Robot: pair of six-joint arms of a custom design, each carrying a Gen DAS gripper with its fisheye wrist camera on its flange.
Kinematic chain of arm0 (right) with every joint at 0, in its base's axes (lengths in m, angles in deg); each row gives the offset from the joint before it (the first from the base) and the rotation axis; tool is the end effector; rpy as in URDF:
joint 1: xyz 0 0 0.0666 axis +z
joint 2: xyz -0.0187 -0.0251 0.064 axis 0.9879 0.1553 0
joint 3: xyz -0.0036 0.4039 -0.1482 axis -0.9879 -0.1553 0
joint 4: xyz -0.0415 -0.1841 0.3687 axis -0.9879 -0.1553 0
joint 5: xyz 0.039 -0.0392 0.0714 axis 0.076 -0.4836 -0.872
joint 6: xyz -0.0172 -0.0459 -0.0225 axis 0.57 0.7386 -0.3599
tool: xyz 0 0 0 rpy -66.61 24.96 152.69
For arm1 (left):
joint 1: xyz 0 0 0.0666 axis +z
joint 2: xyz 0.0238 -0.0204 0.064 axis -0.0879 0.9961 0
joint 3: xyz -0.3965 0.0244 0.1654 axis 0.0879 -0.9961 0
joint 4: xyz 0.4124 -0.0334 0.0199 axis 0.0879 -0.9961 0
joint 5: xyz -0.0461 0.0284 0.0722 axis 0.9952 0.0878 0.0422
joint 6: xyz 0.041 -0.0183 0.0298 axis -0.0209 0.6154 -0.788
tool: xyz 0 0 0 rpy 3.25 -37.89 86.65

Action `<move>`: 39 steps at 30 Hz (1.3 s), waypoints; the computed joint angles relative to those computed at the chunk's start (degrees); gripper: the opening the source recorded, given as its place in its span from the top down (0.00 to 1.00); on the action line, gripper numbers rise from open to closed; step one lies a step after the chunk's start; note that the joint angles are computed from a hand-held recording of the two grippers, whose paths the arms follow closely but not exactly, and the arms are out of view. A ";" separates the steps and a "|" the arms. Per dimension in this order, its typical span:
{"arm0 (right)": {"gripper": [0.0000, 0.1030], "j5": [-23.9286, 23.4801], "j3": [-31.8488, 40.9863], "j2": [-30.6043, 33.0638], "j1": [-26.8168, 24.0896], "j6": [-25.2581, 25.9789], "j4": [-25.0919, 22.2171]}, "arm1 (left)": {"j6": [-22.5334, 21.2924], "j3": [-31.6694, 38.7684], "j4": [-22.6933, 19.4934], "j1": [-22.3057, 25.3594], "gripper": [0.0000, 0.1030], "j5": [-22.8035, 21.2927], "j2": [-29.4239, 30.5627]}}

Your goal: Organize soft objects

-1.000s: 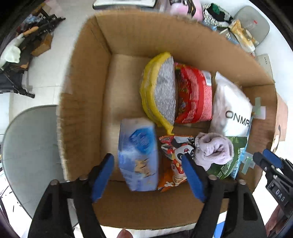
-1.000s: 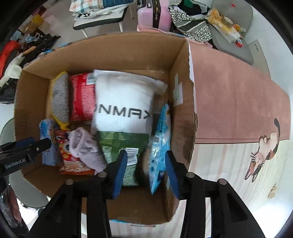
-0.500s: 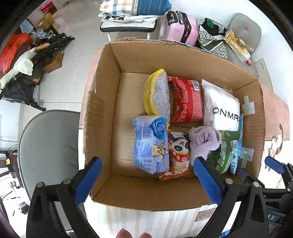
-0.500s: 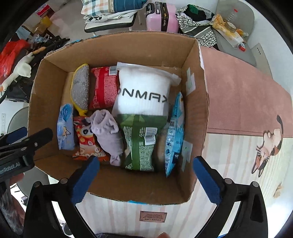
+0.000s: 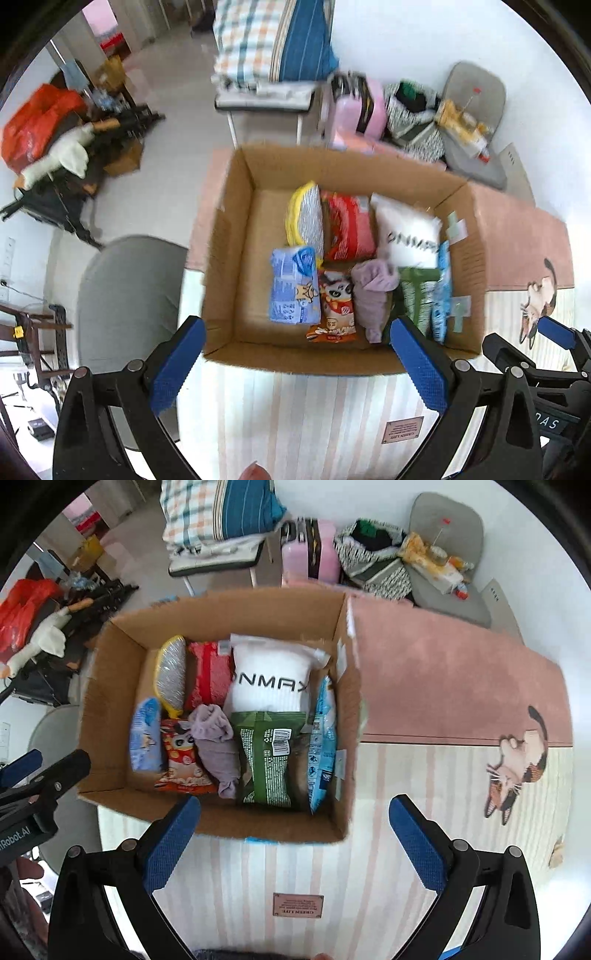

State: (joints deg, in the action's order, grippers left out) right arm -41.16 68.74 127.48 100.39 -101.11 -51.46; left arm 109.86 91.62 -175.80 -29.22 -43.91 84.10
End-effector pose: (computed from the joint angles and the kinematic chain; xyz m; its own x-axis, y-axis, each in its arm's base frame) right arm 0.5391 0.1877 0.4710 -0.9867 -0.0333 -0.1590 -0.0372 0.9991 0.0219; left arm 0.5254 -0.2322 0.5054 -0.9615 -0.0796 -0.2631 -0.0756 0.9968 -0.0253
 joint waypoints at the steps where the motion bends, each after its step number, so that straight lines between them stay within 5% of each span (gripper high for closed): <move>1: 0.00 0.40 0.01 -1.04 0.10 -0.06 -0.03 | 0.42 0.18 0.14 -0.47 0.01 -0.75 -1.05; 19: 0.00 7.91 3.31 -18.10 4.11 -0.94 -3.13 | 5.03 6.14 -5.02 -9.71 0.01 -9.48 -10.85; 39: 0.00 11.92 5.97 -21.28 5.69 -1.20 -5.29 | 7.07 8.36 -7.44 -13.04 0.01 -12.31 -12.05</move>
State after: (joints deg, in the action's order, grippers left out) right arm -29.24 74.71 106.20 106.08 -102.31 -56.75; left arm 116.92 99.98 -183.25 -42.26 -56.21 72.05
